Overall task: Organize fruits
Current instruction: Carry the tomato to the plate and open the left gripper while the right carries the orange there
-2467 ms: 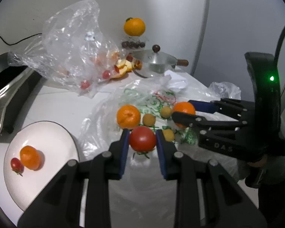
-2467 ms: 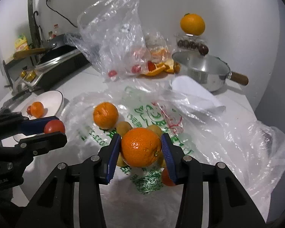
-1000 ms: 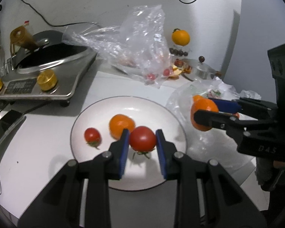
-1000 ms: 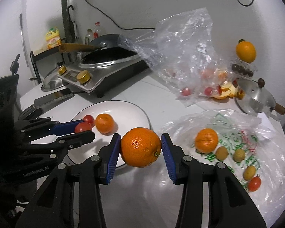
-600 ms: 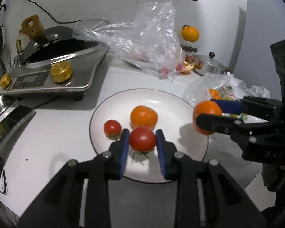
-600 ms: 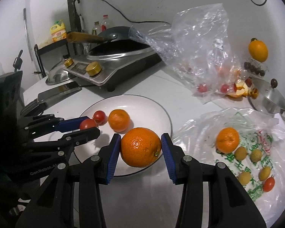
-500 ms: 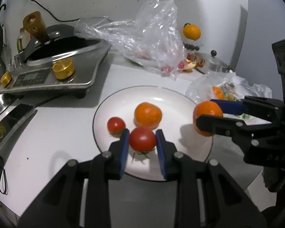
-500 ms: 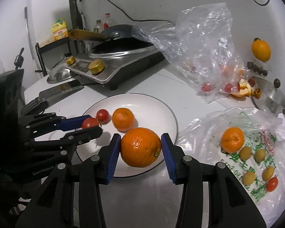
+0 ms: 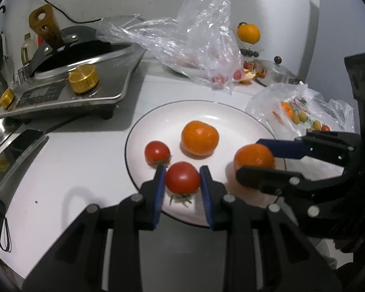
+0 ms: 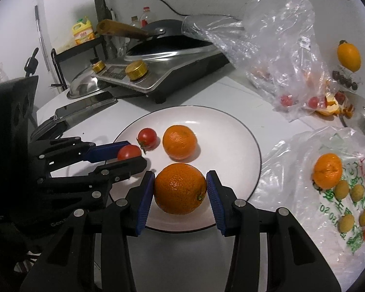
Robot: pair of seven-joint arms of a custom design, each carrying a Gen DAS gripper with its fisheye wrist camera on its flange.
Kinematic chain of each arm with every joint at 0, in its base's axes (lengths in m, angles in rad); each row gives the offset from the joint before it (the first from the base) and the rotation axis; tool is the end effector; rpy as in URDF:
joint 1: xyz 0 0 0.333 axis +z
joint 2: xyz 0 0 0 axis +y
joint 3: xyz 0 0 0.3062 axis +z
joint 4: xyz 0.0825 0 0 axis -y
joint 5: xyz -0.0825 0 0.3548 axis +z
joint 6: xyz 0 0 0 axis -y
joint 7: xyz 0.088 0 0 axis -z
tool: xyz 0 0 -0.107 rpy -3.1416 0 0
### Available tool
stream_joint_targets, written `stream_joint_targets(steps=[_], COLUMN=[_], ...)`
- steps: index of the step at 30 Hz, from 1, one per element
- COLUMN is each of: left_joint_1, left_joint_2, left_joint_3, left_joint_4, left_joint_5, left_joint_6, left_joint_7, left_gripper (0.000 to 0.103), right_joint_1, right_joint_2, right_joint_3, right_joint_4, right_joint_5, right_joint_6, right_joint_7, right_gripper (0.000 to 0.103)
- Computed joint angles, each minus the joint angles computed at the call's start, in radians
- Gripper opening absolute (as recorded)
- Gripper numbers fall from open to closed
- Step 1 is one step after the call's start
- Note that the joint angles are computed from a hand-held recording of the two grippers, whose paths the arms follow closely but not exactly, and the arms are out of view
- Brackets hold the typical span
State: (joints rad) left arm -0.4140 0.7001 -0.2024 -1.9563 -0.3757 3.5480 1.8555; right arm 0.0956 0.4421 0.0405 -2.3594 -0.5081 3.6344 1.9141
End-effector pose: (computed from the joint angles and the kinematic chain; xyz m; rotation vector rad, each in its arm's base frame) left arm 0.5489 -0.3123 0.2372 -1.4272 2.1031 -1.0407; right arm 0.5119 0.1323 0.2565 -1.9388 1.3799 -0.4718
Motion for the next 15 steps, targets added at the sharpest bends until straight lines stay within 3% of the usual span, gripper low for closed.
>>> stream_joint_targets(steps=[15], left_joint_1=[0.049], left_joint_2=[-0.007], left_joint_3=[-0.039], left_joint_4=[-0.010], left_joint_5=[0.043], left_joint_6=[0.016], left_joint_7=[-0.050], left_gripper=[0.032], right_joint_1=[0.013], right_joint_2=[0.008], right_joint_3=[0.000], right_joint_4=[0.016], right_joint_5=[0.004], right_joint_6=[-0.025], right_joint_7=[-0.024], right_gripper=[0.047])
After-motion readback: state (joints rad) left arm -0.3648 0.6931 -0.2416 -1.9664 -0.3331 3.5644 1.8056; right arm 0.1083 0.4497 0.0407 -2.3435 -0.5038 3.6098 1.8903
